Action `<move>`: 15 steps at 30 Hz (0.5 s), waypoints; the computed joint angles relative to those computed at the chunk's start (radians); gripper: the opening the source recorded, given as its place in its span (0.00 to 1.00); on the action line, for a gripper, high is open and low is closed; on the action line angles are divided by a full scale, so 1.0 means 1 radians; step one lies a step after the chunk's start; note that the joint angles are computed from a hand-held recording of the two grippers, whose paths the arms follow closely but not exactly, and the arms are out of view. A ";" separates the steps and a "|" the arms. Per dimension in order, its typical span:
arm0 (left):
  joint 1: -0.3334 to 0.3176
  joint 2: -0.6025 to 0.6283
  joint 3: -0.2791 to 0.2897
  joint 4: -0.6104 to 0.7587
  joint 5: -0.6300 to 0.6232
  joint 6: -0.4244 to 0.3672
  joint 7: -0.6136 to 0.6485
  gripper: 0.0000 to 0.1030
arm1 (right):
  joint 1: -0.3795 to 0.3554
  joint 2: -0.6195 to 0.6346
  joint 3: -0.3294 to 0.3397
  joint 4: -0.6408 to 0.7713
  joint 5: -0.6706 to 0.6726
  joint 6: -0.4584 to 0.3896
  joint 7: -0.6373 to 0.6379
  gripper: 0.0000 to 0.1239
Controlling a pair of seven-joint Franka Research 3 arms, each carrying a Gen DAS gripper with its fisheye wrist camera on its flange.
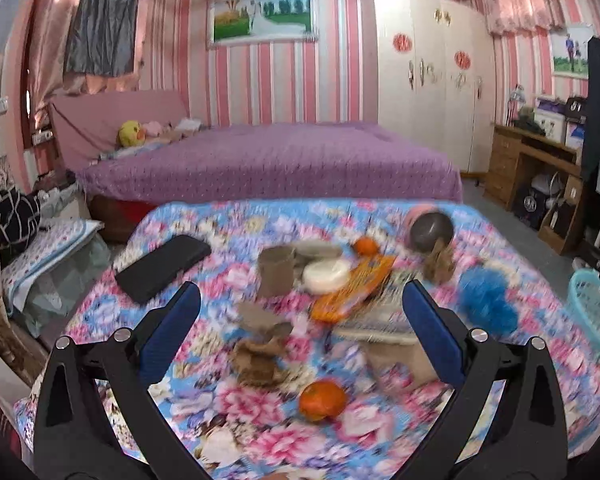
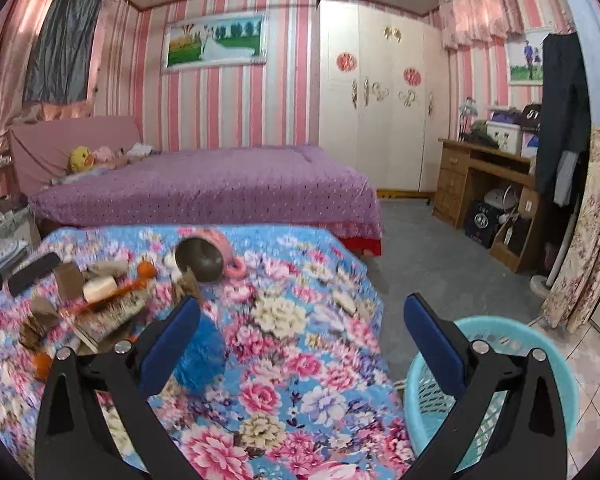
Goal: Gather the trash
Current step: 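Grasp the orange peel with the left tool while the right tool grasps the blue plastic bag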
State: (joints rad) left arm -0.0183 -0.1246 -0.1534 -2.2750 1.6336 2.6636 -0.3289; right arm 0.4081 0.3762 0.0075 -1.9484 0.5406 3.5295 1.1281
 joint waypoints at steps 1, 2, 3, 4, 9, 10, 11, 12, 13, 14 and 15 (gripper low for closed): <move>0.002 0.001 0.002 -0.009 -0.010 0.000 0.013 0.95 | 0.062 0.007 -0.059 0.015 0.061 -0.020 -0.049 0.80; 0.004 0.003 0.005 -0.023 -0.032 -0.007 0.033 0.95 | 0.139 0.021 -0.135 0.032 0.138 -0.034 -0.108 0.80; 0.008 0.006 0.009 -0.031 -0.041 0.001 0.034 0.95 | 0.224 0.045 -0.219 0.055 0.228 -0.043 -0.171 0.80; 0.014 0.010 0.018 -0.039 -0.053 0.029 0.034 0.95 | 0.275 0.062 -0.271 0.071 0.290 -0.055 -0.213 0.80; 0.040 0.060 0.042 -0.041 -0.060 0.151 0.009 0.95 | 0.278 0.079 -0.280 0.086 0.307 -0.093 -0.217 0.80; 0.041 0.072 0.043 -0.040 -0.071 0.166 0.012 0.95 | 0.316 0.091 -0.320 0.092 0.327 -0.094 -0.230 0.80; 0.042 0.086 0.045 -0.038 -0.096 0.181 0.023 0.95 | 0.363 0.105 -0.371 0.100 0.353 -0.101 -0.248 0.80; 0.040 0.094 0.044 -0.035 -0.106 0.185 0.021 0.95 | 0.412 0.123 -0.426 0.108 0.376 -0.114 -0.263 0.80; 0.041 0.104 0.045 -0.030 -0.110 0.196 0.018 0.94 | 0.438 0.135 -0.458 0.113 0.383 -0.126 -0.264 0.80; 0.040 0.114 0.047 -0.026 -0.115 0.206 0.019 0.94 | 0.459 0.144 -0.485 0.115 0.382 -0.140 -0.254 0.80; 0.037 0.120 0.045 -0.022 -0.114 0.202 0.015 0.92 | 0.488 0.156 -0.524 0.119 0.386 -0.161 -0.240 0.80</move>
State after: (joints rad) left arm 0.0184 -0.0046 -0.1081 -2.2972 1.5198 2.8651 -0.3139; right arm 0.8966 0.5327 -0.5162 -1.8297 0.9270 3.3688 0.8885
